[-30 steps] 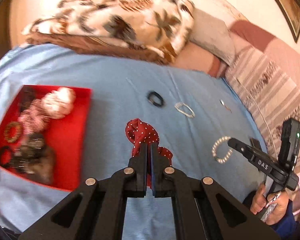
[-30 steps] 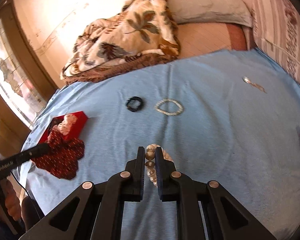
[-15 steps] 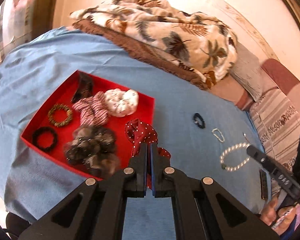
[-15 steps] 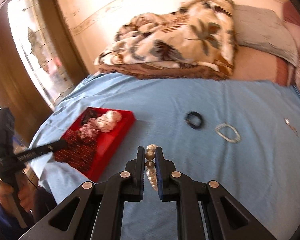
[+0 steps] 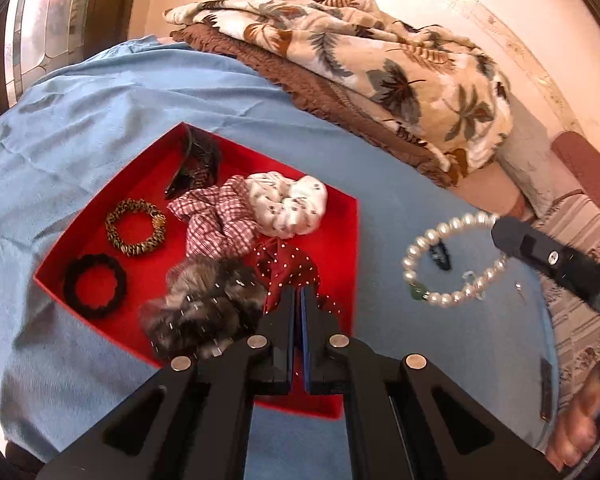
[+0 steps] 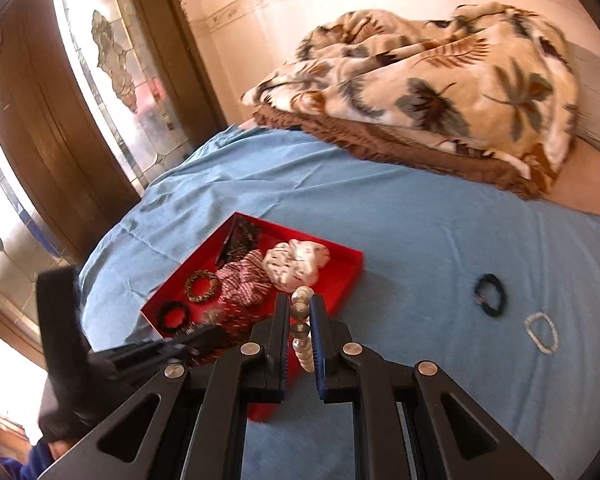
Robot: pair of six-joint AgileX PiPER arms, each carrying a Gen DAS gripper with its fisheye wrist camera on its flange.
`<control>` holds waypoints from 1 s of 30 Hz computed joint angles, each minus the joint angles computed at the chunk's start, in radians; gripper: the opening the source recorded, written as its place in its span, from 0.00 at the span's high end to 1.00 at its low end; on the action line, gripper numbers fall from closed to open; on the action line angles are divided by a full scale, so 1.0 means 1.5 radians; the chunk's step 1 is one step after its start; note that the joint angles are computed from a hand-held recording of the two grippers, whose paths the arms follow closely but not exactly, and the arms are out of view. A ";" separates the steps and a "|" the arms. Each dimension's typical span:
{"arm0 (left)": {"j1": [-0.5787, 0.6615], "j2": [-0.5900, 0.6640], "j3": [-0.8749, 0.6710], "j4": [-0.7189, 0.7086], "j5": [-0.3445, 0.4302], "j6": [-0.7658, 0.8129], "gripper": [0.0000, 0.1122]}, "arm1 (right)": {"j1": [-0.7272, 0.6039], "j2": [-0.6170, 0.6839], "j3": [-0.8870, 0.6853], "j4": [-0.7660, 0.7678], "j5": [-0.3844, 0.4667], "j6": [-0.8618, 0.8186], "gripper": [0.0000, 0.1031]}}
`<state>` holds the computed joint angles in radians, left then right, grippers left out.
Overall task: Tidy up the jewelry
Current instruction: 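Carry the scrunchie and pearl bracelet into the red tray and open both tools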
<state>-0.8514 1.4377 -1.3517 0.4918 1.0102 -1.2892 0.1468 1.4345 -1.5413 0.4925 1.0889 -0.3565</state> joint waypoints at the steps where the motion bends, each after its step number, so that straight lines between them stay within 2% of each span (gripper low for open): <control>1: 0.006 0.004 0.001 -0.005 -0.001 0.005 0.98 | 0.013 0.010 -0.009 -0.006 -0.002 0.011 0.89; 6: 0.025 0.008 0.029 -0.069 -0.045 0.048 0.98 | 0.061 0.092 -0.060 -0.009 -0.005 0.044 0.89; 14: 0.017 0.009 0.036 -0.090 -0.025 0.054 0.98 | 0.096 0.190 -0.086 -0.051 -0.025 0.080 0.89; 21: 0.007 -0.005 0.033 -0.081 -0.015 0.044 0.98 | 0.097 0.236 -0.110 -0.092 -0.033 0.110 0.89; 25: 0.000 -0.006 0.023 -0.078 -0.004 0.043 0.92 | 0.094 0.245 -0.114 -0.098 -0.034 0.109 0.89; 27: -0.005 -0.007 0.016 -0.074 0.003 0.043 0.86 | 0.096 0.241 -0.104 -0.108 -0.046 0.116 0.89; 29: -0.013 -0.007 0.007 -0.061 0.014 0.037 0.74 | 0.094 0.242 -0.101 -0.103 -0.047 0.124 0.88; 30: -0.017 -0.006 0.003 -0.055 0.019 0.033 0.73 | 0.092 0.241 -0.100 -0.101 -0.046 0.124 0.88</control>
